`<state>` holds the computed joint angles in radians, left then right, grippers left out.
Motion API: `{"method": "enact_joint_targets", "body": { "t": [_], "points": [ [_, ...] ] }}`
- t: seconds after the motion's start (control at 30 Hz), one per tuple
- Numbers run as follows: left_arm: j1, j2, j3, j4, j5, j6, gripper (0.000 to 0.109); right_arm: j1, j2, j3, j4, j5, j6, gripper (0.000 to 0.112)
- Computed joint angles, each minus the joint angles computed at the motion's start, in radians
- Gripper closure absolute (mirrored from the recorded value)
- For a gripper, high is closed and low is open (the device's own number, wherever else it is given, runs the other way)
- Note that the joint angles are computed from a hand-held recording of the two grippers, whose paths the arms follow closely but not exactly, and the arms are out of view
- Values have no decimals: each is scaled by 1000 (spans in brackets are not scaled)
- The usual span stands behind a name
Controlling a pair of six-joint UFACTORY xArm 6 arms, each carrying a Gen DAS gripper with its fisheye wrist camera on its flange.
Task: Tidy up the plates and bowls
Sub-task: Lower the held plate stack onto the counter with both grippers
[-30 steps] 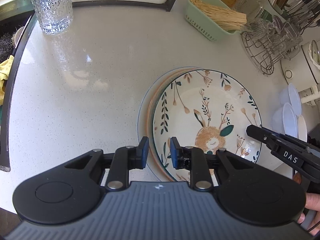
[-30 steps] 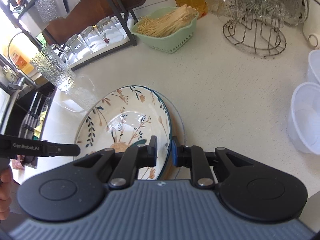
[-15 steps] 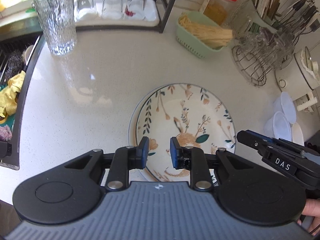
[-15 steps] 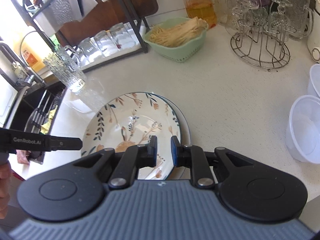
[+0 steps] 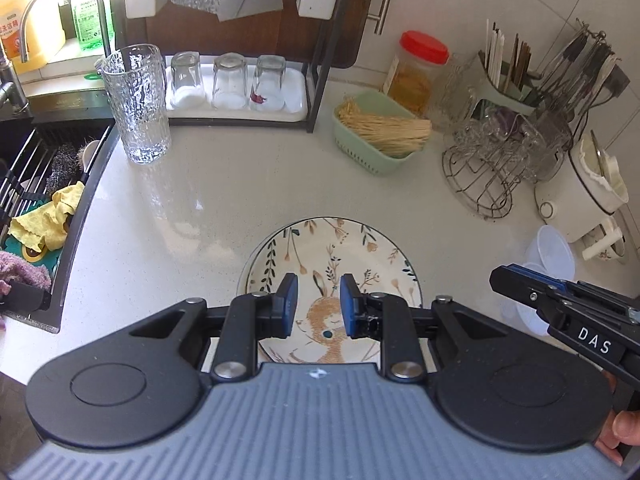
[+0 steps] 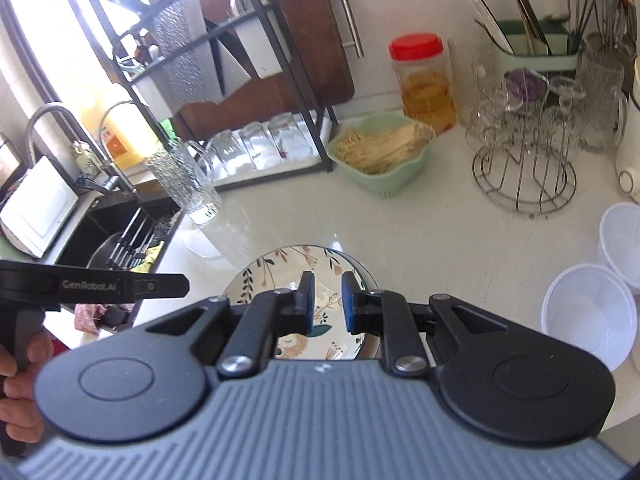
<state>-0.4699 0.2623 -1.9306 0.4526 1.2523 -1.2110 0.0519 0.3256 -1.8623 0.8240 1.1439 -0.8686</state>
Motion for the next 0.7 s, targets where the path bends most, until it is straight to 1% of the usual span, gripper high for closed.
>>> {"method": "enact_joint_targets", "body": {
  "t": [0.17, 0.27, 0.43, 0.6, 0.7],
  "points": [
    [-36, -3, -14, 32, 16, -19, 82, -20, -31, 22, 23, 8, -32, 94],
    [-51, -12, -2, 53, 18, -13, 82, -23, -55, 53, 25, -8, -40, 94],
    [-49, -54, 73, 35, -37, -16, 82, -15, -112, 130, 10, -56, -43, 94],
    [-54, -98, 140, 61, -75, -21, 82, -6, -157, 187, 2, -92, -47, 94],
    [-49, -139, 205, 72, -120, -39, 82, 2, -191, 233, -7, -128, -32, 94]
  ]
}}
